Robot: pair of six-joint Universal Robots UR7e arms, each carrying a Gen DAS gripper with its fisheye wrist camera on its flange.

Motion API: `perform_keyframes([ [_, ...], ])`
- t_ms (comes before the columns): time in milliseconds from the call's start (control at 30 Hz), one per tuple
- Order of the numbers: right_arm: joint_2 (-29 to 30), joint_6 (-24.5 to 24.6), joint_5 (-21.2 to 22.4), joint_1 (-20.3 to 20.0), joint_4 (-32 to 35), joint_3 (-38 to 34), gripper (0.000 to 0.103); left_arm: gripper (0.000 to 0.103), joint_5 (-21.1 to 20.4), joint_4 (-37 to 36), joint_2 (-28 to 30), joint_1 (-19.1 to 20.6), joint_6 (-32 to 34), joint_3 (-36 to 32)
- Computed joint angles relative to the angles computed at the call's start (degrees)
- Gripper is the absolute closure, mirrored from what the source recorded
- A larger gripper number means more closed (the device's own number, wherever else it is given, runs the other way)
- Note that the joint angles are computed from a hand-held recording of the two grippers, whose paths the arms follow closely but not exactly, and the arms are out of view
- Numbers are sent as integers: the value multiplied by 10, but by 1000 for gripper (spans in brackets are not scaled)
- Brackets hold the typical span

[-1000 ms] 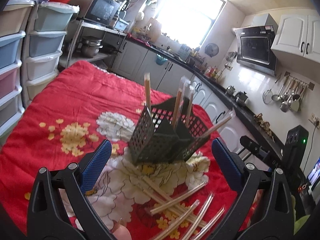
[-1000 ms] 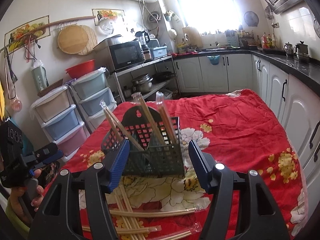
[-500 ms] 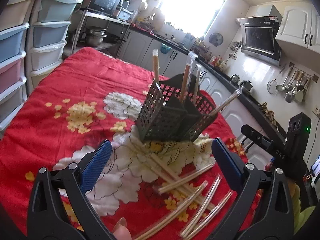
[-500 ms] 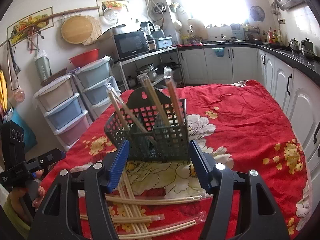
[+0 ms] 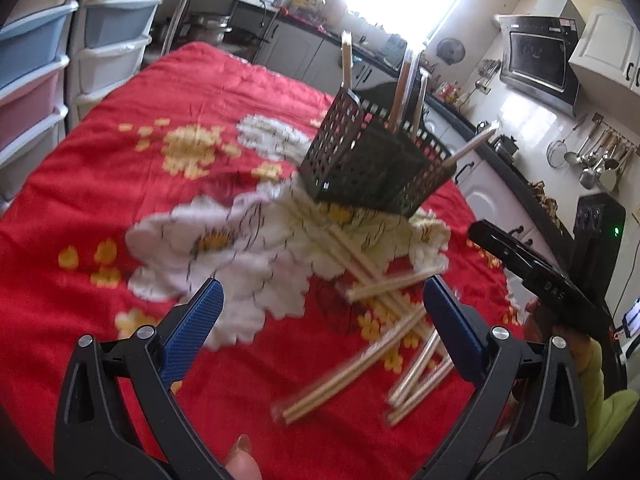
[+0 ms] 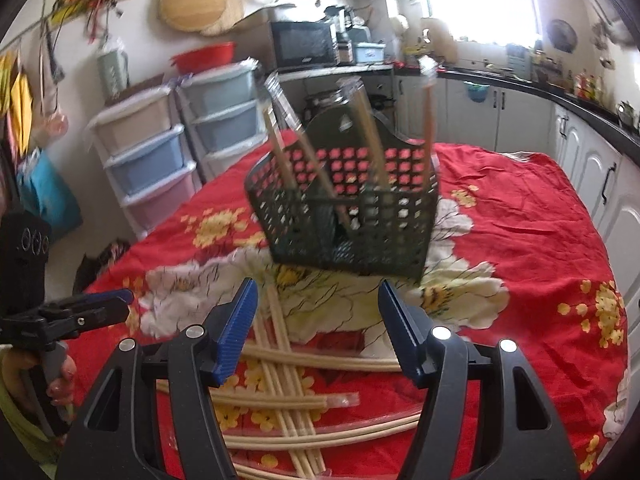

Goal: Organize utensils
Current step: 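Withdraw both open tools from the caddy toward the chopstick pile, then close the left tool on a wrapped chopstick while the right tool grasps another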

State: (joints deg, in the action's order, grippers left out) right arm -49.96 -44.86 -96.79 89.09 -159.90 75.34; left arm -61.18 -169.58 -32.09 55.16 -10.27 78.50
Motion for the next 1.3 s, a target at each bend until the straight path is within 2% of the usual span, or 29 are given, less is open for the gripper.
perform_keyframes([
  [133,7,-21,-14,4,10,4,43,11,-10,13,-11,2,-14,24],
  [433,22,-73,-48,9,46,-4,43,28,-30,56,-27,4,-19,55],
  [500,27,-85,-58,10,57,-8,43,35,-37,66,-27,7,-25,56],
  [667,43,-129,-90,17,78,-18,43,41,-49,79,-27,9,-22,61],
  [767,53,-168,-113,22,66,-14,43,45,-58,79,-27,9,-17,64],
  [867,64,-223,-133,28,27,-1,43,61,-63,85,-27,10,-16,62],
  [967,77,-259,-151,32,-2,1,44,62,-72,81,-25,14,-17,61],
  [1100,90,-287,-165,34,-23,-1,45,72,-78,73,-24,17,-19,62],
  [1167,94,-296,-163,34,-32,-2,49,75,-79,72,-24,18,-19,62],
  [1300,101,-297,-161,35,-27,-9,70,84,-82,71,-25,21,-20,64],
])
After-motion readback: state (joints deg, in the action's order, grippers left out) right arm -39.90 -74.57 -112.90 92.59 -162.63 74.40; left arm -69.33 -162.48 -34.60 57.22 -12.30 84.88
